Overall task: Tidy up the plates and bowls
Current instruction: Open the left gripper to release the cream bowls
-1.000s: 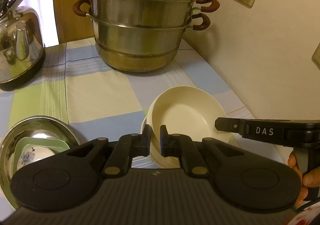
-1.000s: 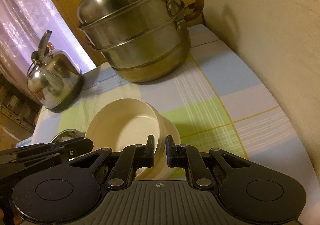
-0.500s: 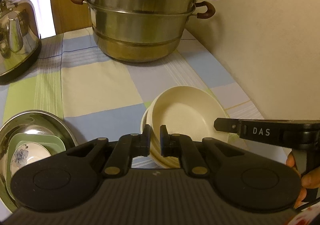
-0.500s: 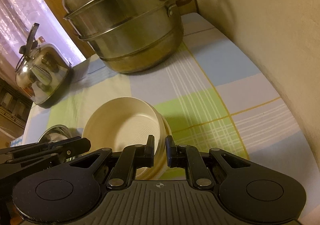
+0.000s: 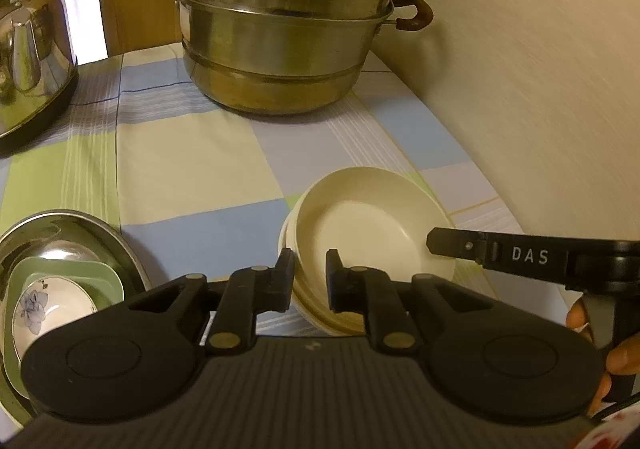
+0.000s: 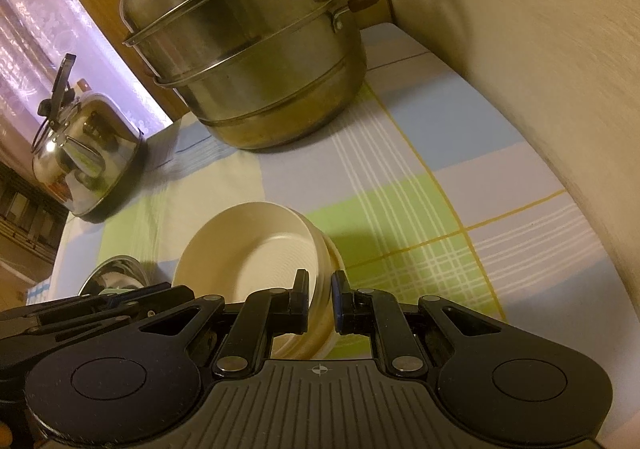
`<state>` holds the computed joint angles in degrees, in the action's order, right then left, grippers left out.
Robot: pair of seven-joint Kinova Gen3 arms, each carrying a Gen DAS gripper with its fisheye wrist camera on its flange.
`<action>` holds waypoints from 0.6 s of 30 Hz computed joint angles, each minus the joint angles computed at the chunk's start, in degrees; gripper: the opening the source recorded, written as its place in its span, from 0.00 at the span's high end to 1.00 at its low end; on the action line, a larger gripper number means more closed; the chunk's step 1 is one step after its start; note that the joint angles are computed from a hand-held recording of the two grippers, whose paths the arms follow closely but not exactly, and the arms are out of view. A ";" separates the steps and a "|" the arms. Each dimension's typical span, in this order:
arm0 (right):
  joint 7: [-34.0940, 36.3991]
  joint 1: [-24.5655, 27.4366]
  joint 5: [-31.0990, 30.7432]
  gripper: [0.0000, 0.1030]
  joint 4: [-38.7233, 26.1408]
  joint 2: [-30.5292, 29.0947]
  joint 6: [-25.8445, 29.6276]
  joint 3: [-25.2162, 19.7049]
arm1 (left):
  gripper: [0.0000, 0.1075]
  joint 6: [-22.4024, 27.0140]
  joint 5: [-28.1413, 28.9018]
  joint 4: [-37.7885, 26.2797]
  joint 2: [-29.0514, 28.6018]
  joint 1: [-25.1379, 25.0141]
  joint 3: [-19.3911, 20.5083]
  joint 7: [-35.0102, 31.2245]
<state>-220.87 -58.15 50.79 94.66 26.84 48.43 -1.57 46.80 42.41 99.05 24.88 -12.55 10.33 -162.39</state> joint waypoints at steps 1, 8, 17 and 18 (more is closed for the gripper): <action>-0.44 -0.20 0.30 0.88 0.16 -0.05 -0.03 0.12 | 0.86 0.28 -0.05 -0.10 0.00 -0.03 -0.08 0.26; -4.15 -1.64 2.68 0.80 1.03 -0.34 1.29 -0.18 | 0.82 1.31 0.78 -0.17 -0.53 -0.95 -0.21 -0.05; -8.45 -3.34 5.31 0.51 1.99 -1.32 4.43 -1.58 | 0.68 3.54 2.58 1.53 -3.14 -2.40 -1.58 -1.98; -9.19 -3.61 5.71 0.48 2.27 -1.56 4.77 -1.79 | 0.66 3.98 2.71 1.79 -3.56 -2.59 -1.85 -2.24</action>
